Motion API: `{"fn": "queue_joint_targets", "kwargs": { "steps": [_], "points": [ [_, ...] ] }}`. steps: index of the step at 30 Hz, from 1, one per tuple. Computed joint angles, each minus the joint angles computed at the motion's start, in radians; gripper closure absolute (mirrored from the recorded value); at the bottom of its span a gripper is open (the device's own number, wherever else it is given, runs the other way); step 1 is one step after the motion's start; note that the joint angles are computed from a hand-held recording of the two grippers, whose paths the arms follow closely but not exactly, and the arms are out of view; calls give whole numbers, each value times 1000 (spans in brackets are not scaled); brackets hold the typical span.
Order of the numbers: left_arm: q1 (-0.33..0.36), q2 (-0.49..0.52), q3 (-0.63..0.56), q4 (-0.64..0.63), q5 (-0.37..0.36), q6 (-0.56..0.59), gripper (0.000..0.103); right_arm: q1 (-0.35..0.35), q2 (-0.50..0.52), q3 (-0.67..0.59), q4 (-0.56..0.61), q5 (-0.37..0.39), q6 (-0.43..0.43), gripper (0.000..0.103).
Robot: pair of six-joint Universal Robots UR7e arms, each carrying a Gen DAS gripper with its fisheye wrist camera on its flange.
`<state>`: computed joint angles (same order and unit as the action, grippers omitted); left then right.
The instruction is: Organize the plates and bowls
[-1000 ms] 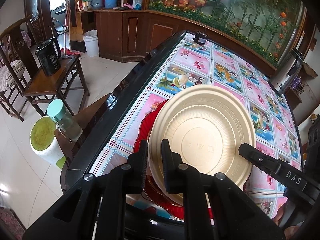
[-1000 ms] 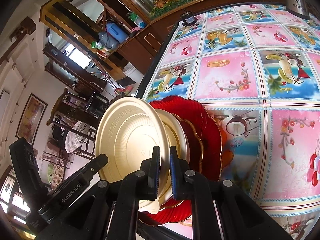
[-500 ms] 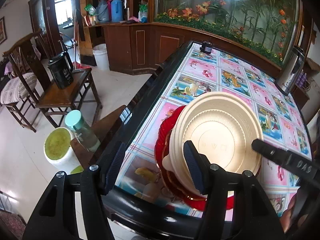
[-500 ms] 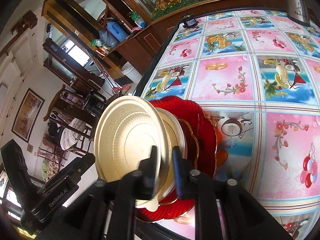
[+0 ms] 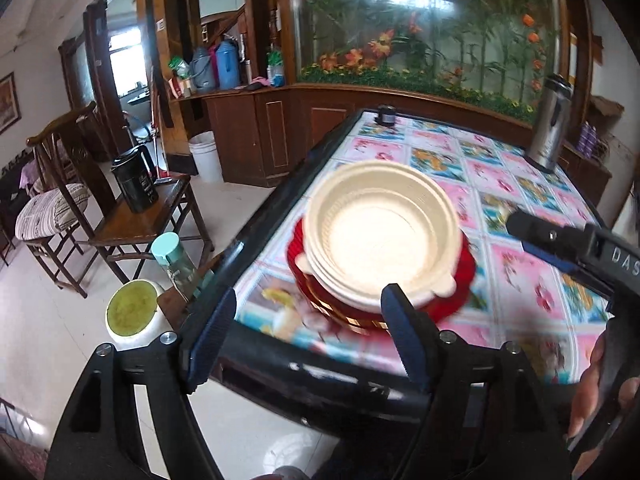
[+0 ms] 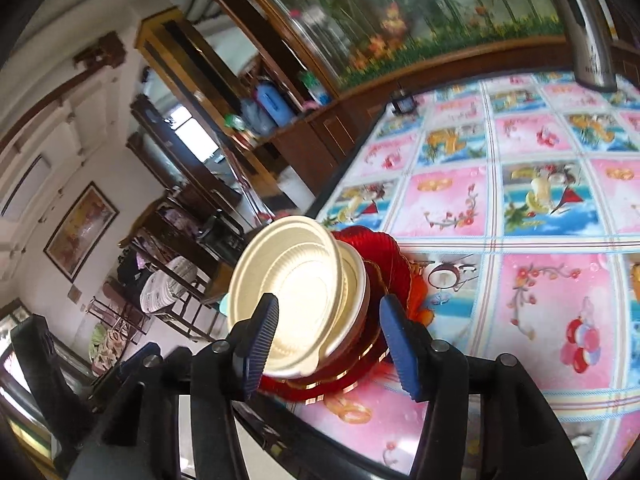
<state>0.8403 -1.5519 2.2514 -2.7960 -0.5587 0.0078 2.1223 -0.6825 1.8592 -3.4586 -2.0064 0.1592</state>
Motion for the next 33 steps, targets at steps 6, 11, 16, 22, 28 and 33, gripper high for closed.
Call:
{"fn": "queue_joint_targets", "kwargs": {
  "steps": [6, 11, 16, 22, 28, 33],
  "points": [
    [-71, -40, 55, 51, 74, -83, 28, 48, -7, 82, -118, -15, -32, 45],
    [-126, -108, 102, 54, 110, -133, 28, 86, -19, 129, -176, -29, -50, 44],
    [-180, -178, 140, 82, 121, -167, 28, 130, -24, 154, -204, -53, -60, 43],
    [-220, -230, 160, 130, 136, -212, 21, 179, -20, 159, -214, -88, -70, 43],
    [-238, -242, 176, 92, 145, -175, 21, 194, -19, 159, -227, -102, -78, 43],
    [-230, -237, 173, 93, 129, -173, 21, 195, -18, 157, -225, -103, -74, 42]
  ]
}}
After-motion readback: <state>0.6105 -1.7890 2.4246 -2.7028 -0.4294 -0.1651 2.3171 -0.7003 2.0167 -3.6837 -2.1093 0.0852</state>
